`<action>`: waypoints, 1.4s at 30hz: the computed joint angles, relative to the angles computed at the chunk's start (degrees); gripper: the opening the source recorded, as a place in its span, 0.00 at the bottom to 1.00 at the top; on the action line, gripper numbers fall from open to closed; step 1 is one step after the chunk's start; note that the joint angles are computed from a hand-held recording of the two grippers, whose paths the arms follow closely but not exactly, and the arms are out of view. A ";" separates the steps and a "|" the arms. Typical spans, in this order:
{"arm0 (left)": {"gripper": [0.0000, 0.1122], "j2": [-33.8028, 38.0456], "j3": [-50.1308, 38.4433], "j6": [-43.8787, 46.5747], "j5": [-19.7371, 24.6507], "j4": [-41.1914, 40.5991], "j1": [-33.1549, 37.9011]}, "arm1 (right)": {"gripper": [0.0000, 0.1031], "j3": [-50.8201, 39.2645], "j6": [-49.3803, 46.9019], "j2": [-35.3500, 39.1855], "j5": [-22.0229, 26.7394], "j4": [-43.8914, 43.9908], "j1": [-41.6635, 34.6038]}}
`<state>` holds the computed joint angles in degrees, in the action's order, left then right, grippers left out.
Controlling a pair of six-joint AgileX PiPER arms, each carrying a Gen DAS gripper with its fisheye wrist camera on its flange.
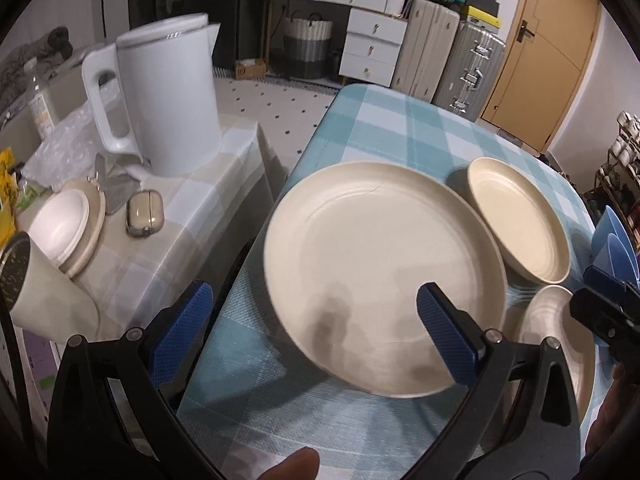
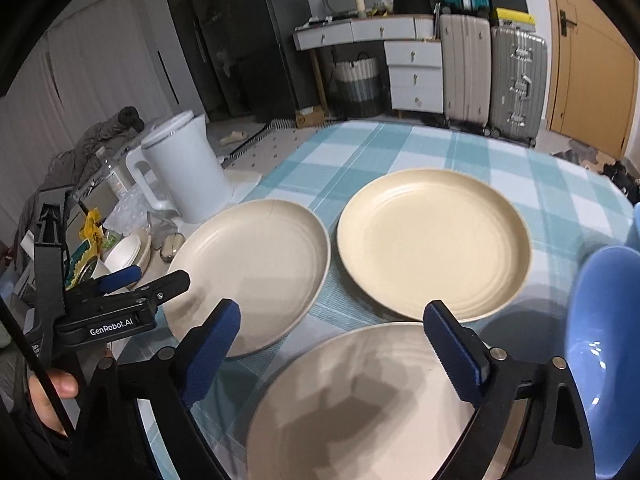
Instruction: Organize plates and bowls
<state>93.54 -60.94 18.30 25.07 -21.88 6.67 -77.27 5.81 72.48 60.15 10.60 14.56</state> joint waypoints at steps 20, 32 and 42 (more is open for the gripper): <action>0.63 8.15 -4.08 15.78 5.47 -15.77 7.59 | 0.45 -5.69 6.05 13.73 -0.68 -3.56 6.94; 0.17 7.33 -2.21 15.97 2.57 -14.47 5.91 | 0.19 -6.27 10.24 14.65 0.10 -9.02 9.13; 0.13 7.05 -1.60 17.99 2.46 -16.14 5.76 | 0.14 -5.65 10.79 14.07 -0.27 -10.23 9.49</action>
<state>100.59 -62.54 36.29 27.53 -38.03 12.43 -82.92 16.60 86.55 59.89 0.37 24.06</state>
